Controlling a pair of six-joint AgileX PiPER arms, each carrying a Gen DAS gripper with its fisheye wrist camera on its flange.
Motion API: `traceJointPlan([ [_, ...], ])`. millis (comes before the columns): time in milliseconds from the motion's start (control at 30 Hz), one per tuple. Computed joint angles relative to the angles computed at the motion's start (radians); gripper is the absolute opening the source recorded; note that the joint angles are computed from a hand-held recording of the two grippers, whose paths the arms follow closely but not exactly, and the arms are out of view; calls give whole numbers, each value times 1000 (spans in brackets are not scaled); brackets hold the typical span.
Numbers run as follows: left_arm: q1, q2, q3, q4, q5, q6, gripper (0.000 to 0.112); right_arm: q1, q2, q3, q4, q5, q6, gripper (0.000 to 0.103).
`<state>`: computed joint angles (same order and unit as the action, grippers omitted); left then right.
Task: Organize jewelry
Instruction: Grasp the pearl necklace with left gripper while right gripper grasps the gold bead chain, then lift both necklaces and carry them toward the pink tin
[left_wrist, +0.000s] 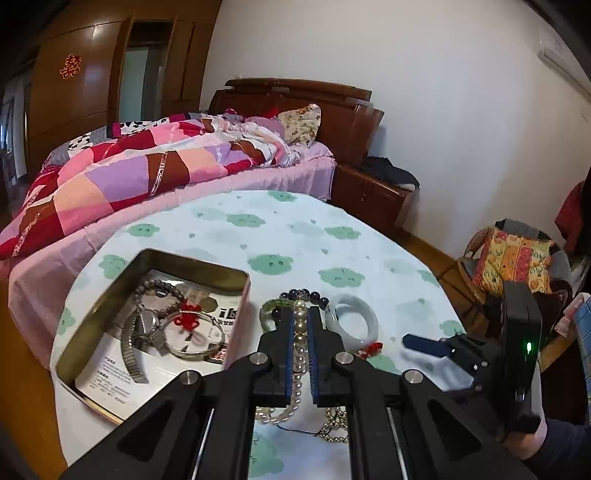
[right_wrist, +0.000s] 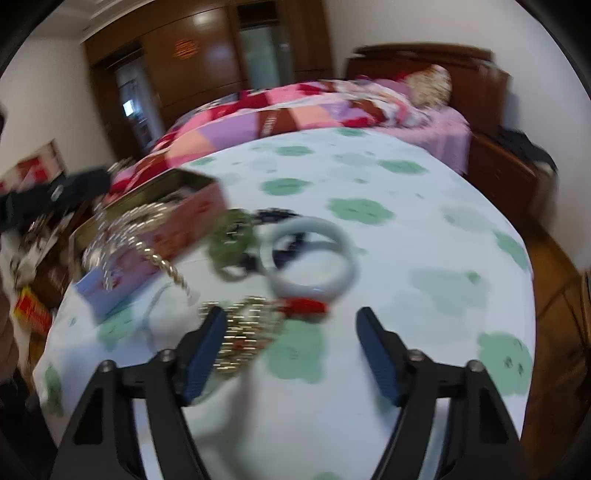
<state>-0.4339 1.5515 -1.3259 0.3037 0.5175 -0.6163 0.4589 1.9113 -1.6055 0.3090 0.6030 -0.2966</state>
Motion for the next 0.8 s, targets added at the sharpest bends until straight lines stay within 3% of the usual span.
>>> traceJointPlan([
  [167,10,-9,14,-3,-8,-4,5,45,43,-73,19,60,-55,66],
  [233,17,-12,24,-11,-14,3,5,66,84,-125,-20,100,-39,57],
  [333,26,-14,30,-22,-14,5,5,85,134,-189,-85,173,-6,52],
  [367,28,-14,32,-27,-15,8,5,93,132,-185,-119,161,13,50],
  [400,29,-12,32,-28,-14,8,5,97,135,-192,-134,167,15,44],
  [433,29,-10,32,-31,-12,8,5,100,134,-192,-148,168,17,25],
  [467,28,-12,34,-34,-11,9,5,104,130,-186,-165,165,22,15],
  [600,25,-25,40,-29,-13,7,5,96,118,-166,-151,157,2,13],
  [800,16,-61,45,18,-9,-26,5,76,43,-104,-100,80,1,13],
])
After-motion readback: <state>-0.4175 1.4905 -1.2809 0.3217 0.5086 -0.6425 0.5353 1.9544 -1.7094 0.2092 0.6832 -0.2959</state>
